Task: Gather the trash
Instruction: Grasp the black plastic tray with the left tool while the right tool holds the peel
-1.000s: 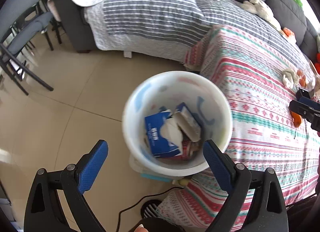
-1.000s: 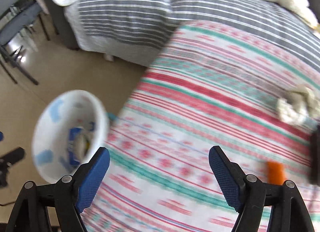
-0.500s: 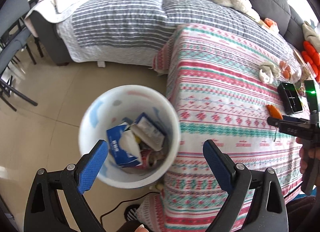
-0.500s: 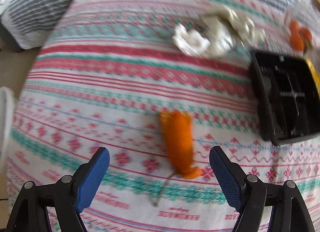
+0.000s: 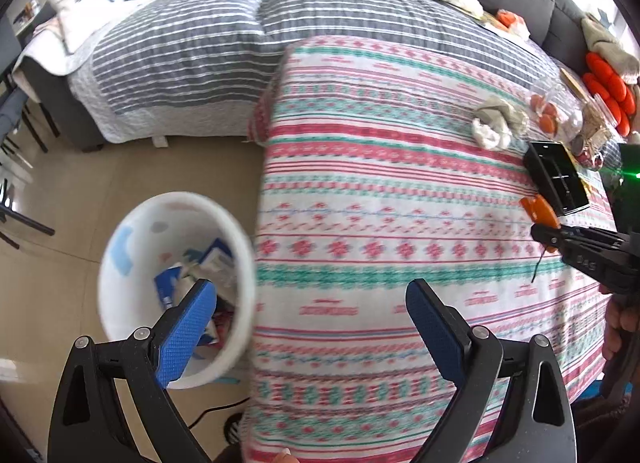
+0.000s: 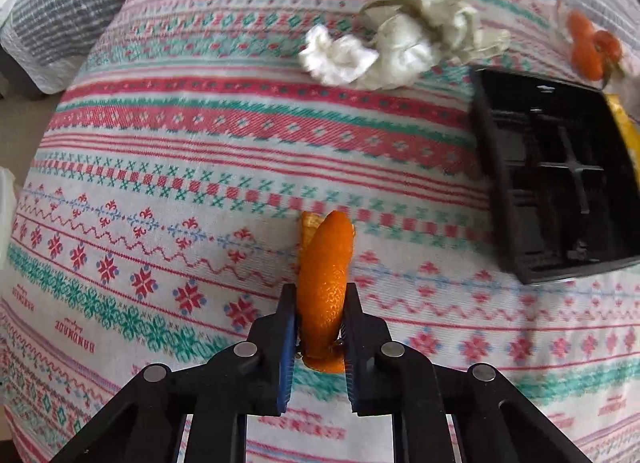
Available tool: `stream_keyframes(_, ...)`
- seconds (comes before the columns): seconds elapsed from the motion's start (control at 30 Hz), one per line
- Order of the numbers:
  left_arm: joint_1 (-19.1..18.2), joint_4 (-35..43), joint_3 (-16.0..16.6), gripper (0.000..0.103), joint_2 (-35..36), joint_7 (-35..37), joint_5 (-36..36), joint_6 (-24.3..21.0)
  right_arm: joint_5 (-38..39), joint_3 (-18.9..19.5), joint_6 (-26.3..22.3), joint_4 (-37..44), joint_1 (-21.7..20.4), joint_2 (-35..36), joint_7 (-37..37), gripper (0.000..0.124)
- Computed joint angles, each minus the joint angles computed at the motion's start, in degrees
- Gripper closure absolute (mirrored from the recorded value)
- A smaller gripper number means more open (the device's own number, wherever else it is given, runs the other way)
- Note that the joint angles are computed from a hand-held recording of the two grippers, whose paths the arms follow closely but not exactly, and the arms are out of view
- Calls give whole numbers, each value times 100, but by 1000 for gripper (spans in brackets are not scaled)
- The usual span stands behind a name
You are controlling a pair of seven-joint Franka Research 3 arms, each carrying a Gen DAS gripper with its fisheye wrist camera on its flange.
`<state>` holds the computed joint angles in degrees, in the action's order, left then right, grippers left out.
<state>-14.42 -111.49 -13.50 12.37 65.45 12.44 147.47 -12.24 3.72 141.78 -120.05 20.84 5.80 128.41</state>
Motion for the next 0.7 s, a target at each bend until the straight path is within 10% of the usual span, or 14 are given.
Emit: stream_keyframes(0.7, -1587, 3326, -226, 6, 2480, -1094, 128, -400, 244, 185, 525, -2539, -1758, -2835, 219, 107)
